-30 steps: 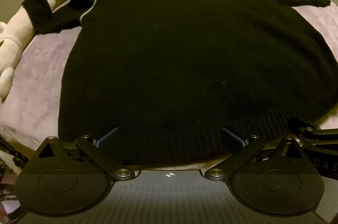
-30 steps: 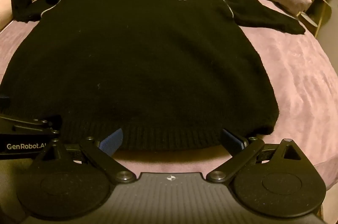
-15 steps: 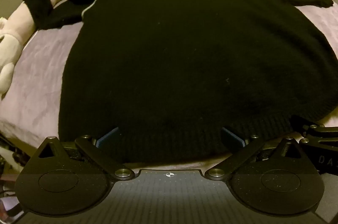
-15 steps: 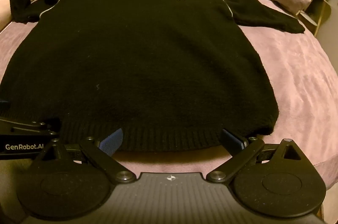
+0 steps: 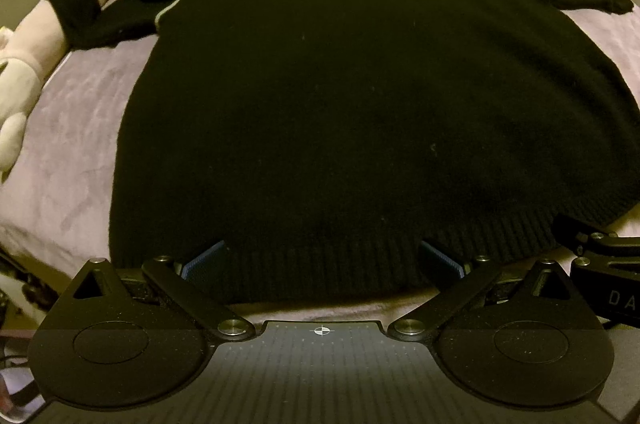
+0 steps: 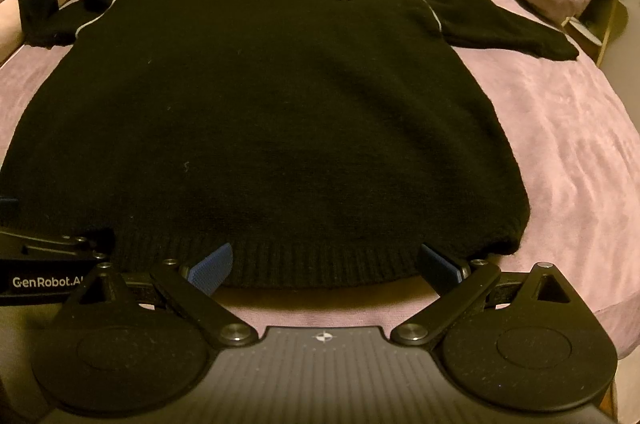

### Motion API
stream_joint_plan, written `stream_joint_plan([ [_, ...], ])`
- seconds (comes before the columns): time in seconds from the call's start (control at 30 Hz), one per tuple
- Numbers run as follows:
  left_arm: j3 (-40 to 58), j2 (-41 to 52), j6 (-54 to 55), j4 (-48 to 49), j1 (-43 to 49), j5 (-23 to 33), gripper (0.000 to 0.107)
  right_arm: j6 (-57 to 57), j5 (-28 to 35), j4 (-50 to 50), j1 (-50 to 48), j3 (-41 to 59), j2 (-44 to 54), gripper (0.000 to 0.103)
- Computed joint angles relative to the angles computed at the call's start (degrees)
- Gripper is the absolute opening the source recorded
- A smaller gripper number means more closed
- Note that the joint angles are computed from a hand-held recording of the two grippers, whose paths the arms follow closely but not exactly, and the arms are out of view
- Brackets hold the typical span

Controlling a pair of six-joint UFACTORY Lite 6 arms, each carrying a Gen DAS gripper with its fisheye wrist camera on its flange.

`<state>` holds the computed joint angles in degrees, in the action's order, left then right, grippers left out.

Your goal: Fold small clothes

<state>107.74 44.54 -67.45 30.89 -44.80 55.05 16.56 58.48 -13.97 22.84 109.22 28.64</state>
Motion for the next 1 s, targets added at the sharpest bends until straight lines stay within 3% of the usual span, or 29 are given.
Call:
stream_joint_plan([
  [1.0,2.4,1.7,1.0,-2.7,0.6,1.5,0.103,-0.6,0.5,0.8,0.3,1.5,1.2,0.099],
])
